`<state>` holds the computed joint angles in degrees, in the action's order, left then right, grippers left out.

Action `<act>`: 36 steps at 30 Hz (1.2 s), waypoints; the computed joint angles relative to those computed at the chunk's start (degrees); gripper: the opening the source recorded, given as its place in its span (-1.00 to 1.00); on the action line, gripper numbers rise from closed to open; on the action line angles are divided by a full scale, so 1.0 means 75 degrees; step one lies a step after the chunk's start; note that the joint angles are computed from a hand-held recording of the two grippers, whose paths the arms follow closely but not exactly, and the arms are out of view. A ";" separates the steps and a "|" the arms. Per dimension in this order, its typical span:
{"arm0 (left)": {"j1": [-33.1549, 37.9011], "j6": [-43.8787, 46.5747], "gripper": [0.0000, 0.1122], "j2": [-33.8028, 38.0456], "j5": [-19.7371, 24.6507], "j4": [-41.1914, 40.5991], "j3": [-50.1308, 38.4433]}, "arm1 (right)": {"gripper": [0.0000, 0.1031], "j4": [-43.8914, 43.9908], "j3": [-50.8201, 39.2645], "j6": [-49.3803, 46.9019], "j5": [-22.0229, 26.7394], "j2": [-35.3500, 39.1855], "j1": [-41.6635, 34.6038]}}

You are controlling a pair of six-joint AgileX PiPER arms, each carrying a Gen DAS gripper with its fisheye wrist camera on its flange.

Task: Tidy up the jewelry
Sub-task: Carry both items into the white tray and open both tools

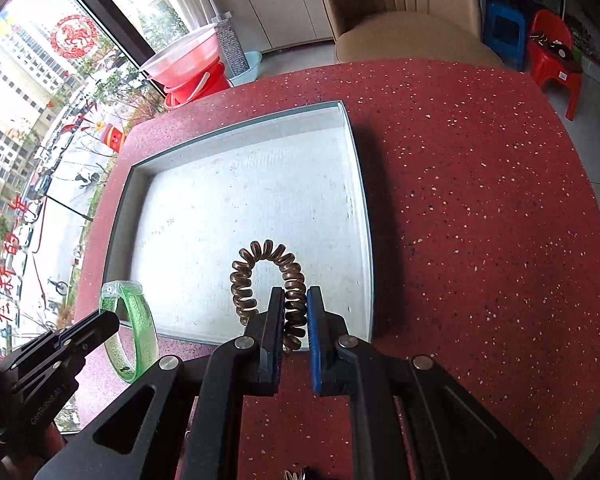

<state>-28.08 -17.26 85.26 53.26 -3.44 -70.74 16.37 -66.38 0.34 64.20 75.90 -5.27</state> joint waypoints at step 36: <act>-0.0301 -0.0613 -0.55 0.1284 -0.0785 0.2000 -0.0275 | 0.23 -0.0075 -0.0323 0.0070 -0.0443 0.0879 0.0256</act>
<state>-30.34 -21.85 94.89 47.37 11.56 -72.81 15.80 -68.80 0.86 60.88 82.49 -3.34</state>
